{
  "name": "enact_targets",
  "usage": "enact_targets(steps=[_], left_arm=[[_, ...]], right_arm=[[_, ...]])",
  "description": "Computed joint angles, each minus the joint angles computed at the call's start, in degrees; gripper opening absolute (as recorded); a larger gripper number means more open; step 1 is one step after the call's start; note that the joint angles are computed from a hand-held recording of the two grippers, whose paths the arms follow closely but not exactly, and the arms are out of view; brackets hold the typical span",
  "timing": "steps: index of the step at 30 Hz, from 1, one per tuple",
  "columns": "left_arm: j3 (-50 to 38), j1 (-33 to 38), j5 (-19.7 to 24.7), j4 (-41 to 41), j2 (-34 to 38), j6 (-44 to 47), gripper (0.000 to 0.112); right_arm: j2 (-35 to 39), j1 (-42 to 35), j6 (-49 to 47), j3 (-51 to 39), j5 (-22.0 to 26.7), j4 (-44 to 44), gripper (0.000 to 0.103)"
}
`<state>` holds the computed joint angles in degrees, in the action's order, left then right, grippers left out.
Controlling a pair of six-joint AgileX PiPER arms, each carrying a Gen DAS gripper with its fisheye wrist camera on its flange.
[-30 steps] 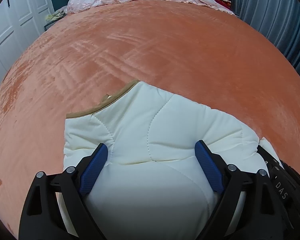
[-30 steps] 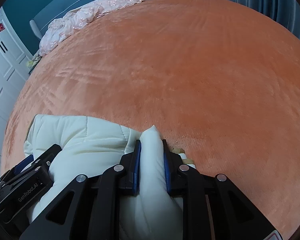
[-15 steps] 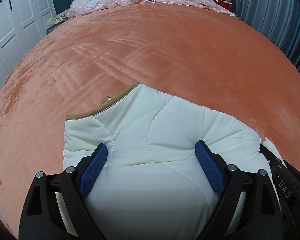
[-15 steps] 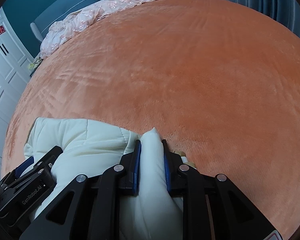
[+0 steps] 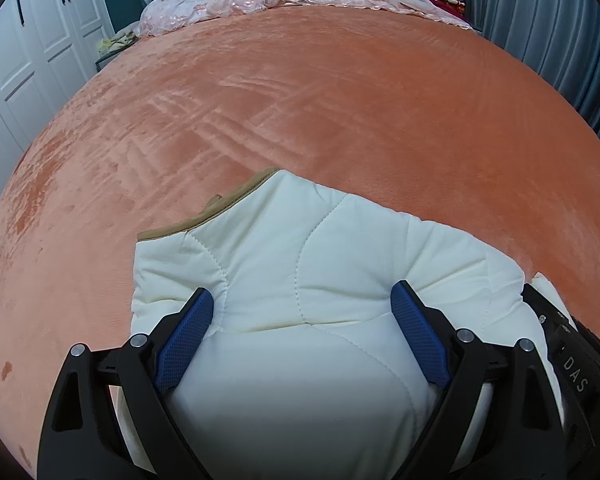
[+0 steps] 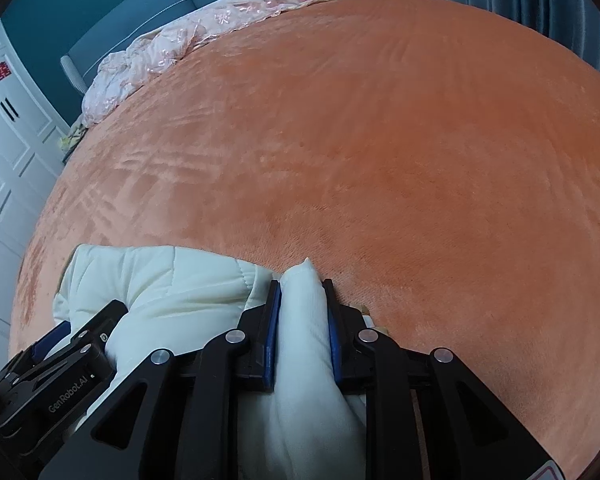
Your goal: Fold large clothes
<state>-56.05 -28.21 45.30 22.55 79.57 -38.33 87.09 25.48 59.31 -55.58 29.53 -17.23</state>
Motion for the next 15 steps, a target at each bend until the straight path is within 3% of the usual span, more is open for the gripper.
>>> enact_targets(steps=[3,5,6,7,10,13,15], left_arm=[[-0.3,3.0,1.6,-7.0,-3.2,7.5,0.090],[0.1,4.9,4.0,-10.9,-6.9,12.2,0.090],[0.5,5.0,5.3,-11.6,-9.2,13.0,0.090],[1.0,4.6,6.9,-11.9,-11.7,13.6,0.090],[1.9,2.8,12.3,-12.2,-17.9,13.7,0.095],[4.2,7.3,15.4,-19.9,-23.2,17.8,0.098],[6.0,9.5,17.2,-22.5,-26.7,19.2,0.098]], right_arm=[[-5.6,-3.9,-7.2,5.6,-5.7,10.8,0.020],[-11.5,-5.6,-7.5,9.8,-6.9,14.6,0.030],[-15.1,-5.6,-4.5,11.7,-6.2,13.0,0.041],[-18.8,-5.8,-3.6,13.7,-5.6,13.1,0.046],[-28.4,-8.5,-10.3,18.2,-1.7,22.4,0.046],[-35.4,-13.8,-22.9,21.5,3.9,36.3,0.046],[-39.4,-16.0,-26.5,23.2,7.2,40.6,0.046]])
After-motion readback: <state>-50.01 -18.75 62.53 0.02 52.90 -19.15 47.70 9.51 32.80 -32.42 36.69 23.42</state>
